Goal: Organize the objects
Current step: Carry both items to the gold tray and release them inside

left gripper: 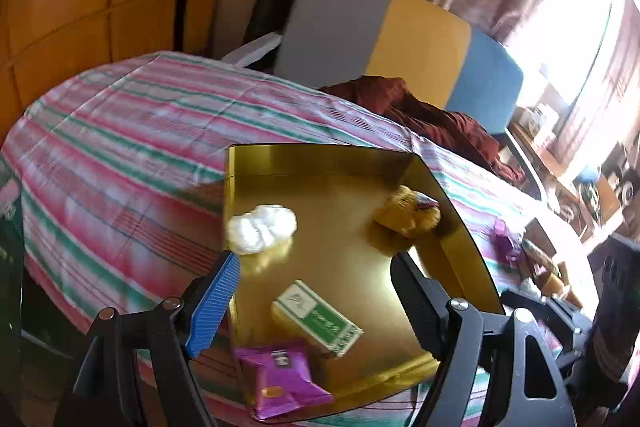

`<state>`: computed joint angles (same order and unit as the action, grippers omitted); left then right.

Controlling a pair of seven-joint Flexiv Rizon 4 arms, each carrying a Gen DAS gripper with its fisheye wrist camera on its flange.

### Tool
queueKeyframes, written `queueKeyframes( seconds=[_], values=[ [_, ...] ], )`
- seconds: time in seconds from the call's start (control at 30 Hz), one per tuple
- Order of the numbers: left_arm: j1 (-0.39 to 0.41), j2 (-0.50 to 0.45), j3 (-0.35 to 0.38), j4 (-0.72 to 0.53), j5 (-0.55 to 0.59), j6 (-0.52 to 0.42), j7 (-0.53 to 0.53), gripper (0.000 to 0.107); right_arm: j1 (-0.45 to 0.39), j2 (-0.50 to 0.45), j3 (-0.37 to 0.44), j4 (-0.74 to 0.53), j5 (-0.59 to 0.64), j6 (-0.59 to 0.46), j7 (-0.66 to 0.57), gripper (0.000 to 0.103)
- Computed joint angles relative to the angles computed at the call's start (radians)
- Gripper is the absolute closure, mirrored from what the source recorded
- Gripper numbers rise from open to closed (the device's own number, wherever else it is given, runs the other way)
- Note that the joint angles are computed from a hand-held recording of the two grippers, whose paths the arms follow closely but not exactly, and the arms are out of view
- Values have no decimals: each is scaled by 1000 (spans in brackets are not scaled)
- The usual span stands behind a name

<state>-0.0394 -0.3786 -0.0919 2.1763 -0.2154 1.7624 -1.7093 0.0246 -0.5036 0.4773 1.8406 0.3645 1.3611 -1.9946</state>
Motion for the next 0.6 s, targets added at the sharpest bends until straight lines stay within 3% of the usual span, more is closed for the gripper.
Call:
queueKeyframes(
  seconds=[0.1, 0.33, 0.6],
  values=[
    [-81, -11, 63, -33, 3, -27, 14, 28, 25, 8, -36, 14, -16, 45, 32, 0],
    [-180, -35, 121, -83, 14, -72, 25, 28, 48, 24, -91, 71, -107, 147, 124, 0],
    [-340, -67, 269, -143, 72, -117, 4, 27, 83, 32, -181, 135, -232, 233, 242, 0]
  ],
)
